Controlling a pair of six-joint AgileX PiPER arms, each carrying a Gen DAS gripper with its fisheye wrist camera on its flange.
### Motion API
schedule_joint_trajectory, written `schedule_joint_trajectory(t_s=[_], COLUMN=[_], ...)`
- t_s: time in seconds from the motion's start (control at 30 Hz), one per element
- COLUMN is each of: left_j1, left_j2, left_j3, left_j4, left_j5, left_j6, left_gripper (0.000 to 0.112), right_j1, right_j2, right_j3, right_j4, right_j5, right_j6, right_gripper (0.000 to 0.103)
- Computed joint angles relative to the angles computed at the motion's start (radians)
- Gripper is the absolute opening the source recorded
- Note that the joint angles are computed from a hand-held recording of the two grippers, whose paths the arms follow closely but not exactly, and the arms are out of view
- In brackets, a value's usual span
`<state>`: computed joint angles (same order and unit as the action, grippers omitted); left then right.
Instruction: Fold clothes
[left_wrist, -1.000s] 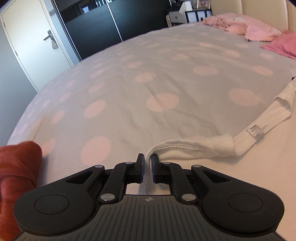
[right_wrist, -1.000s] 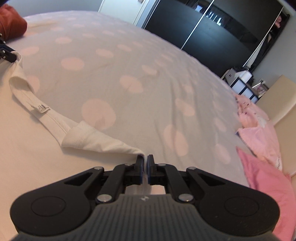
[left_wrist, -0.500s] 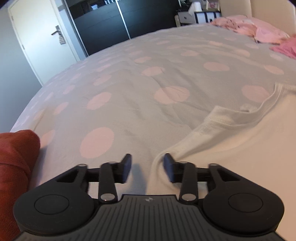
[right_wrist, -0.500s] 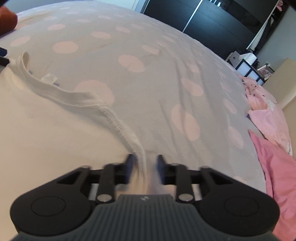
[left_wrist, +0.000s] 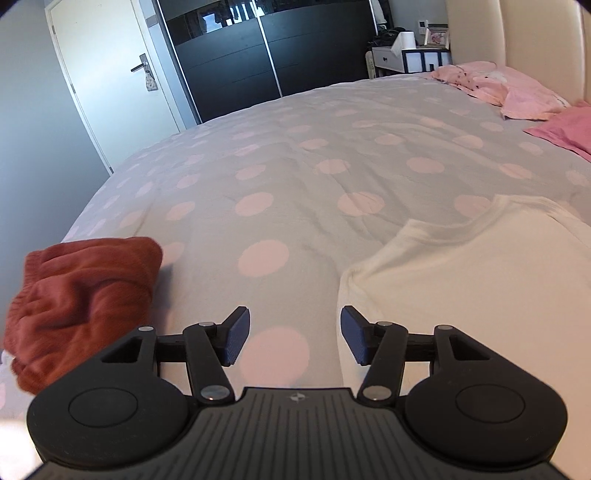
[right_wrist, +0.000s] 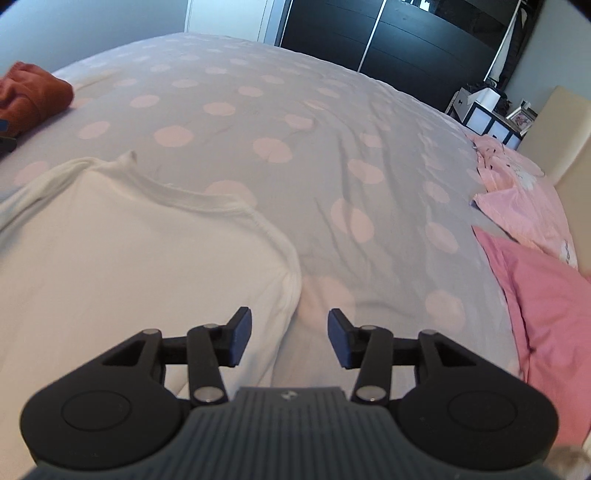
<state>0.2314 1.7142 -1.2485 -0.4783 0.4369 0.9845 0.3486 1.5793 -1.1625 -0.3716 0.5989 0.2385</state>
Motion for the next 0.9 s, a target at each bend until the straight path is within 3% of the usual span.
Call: schedule_joint_trajectory(t_s=[0.2, 0.3, 0.37, 0.5, 0.67, 0.77, 0.83, 0.9], left_j1=[0.108, 0.176, 0.224, 0.35, 0.531, 0.619, 0.652, 0.672], left_j2=[-0.241, -0.357, -0.427, -0.541, -0.635, -0.649, -0.652, -0.658], left_j3=[0.17, 0.254, 0.305, 0.406, 0.518, 0.55, 0.564, 0.576], left_j4=[-0.05, -0.086, -0.103, -0.121, -0.137, -0.143, -0.133, -0.136], left_j5=[0.147, 0.239, 0.303, 0.442, 0.54, 0.585, 0.597, 0.59], left_j6=[0.108, 0.173, 0.197, 0.278, 0.402, 0.44, 0.452, 0.467], left_gripper=[0.053, 0.053, 0.053, 0.053, 0.053, 0.053, 0.053, 0.053], right_j1=[0.1, 0.217, 0.341, 0.702, 1.077, 1.205, 1.247, 1.23], right_j2=[-0.323, -0.487, -0.576, -0.667, -0.703, -0.731, -0.716, -0.679], right_j3=[0.22, 0.314, 0.363, 0.443, 0.548, 0.605, 0.635, 0.658], right_j4=[0.056, 0.024, -0.031, -0.168, -0.21, -0.162, -0.142, -0.119], right_j5=[0.096, 0.167, 0.233, 0.427, 0.613, 0.595, 0.54, 0.469], right_j6=[0.082, 0.23, 0.369, 0.714, 1.087, 1.256, 1.328, 1.337], right_gripper=[0.055, 0.065, 0.073, 0.073, 0.073, 0.064, 0.048, 0.041])
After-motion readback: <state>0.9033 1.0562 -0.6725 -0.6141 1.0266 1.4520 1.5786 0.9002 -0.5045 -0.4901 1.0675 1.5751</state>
